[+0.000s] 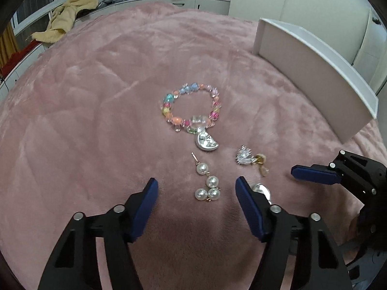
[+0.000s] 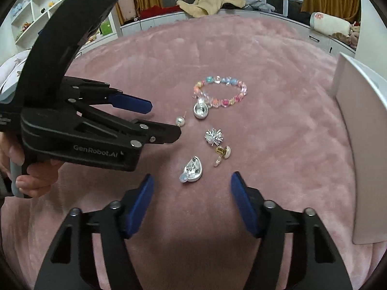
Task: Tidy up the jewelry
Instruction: 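Grasp the pearl drop earring with the left tool while the right tool grasps the silver earring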
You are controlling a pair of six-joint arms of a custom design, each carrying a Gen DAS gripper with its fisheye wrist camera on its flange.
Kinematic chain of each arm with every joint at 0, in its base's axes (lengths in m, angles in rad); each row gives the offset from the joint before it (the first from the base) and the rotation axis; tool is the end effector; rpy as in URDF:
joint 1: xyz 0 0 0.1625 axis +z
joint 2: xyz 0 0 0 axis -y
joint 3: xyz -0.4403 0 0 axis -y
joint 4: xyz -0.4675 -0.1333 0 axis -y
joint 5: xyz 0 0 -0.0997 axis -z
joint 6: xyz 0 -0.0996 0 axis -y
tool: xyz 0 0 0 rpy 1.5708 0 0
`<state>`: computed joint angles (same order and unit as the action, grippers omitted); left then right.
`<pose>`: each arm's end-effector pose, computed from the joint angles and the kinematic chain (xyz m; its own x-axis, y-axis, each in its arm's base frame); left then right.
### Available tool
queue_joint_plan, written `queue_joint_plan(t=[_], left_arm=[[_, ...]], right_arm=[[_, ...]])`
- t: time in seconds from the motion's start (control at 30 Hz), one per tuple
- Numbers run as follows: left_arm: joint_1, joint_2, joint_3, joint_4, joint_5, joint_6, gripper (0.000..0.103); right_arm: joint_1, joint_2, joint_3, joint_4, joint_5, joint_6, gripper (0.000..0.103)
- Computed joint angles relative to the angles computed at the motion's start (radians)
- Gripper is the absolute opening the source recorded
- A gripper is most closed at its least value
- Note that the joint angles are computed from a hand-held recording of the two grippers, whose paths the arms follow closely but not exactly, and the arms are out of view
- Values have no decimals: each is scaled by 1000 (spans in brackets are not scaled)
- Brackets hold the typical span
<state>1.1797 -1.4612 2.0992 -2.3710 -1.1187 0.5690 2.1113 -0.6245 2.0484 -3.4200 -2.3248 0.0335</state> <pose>-0.0411 -0.5634 0.2494 -0.5205 0.7255 -0.4502 0.7795 0.6190 0.0962 0.3370 -0.4350 -0.0675 -0.7856 -0.1067 0.6094 -0.4427 0.7851 -0.4333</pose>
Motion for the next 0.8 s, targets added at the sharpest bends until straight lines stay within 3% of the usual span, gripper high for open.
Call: queue_joint_plan(t=[0.07,0.33,0.5,0.63,0.8], left_arm=[[3,4,5,-3,-2,6,64],[8,13,29,-40,6,39,53],[9,13,23,-33,-2,35,27],[3,8,39,-57,13,58,27],[2,0,40,-46,7,47,27]], right_arm=[[-11,7,-3,-1,7,-5,53],[-36,20,-9,-33,28,-4,38],[-45,4,3,-38,51,5,22],[-45,-5,13,-58,55,13,12],[-43,-15,22,-74,54,23,12]])
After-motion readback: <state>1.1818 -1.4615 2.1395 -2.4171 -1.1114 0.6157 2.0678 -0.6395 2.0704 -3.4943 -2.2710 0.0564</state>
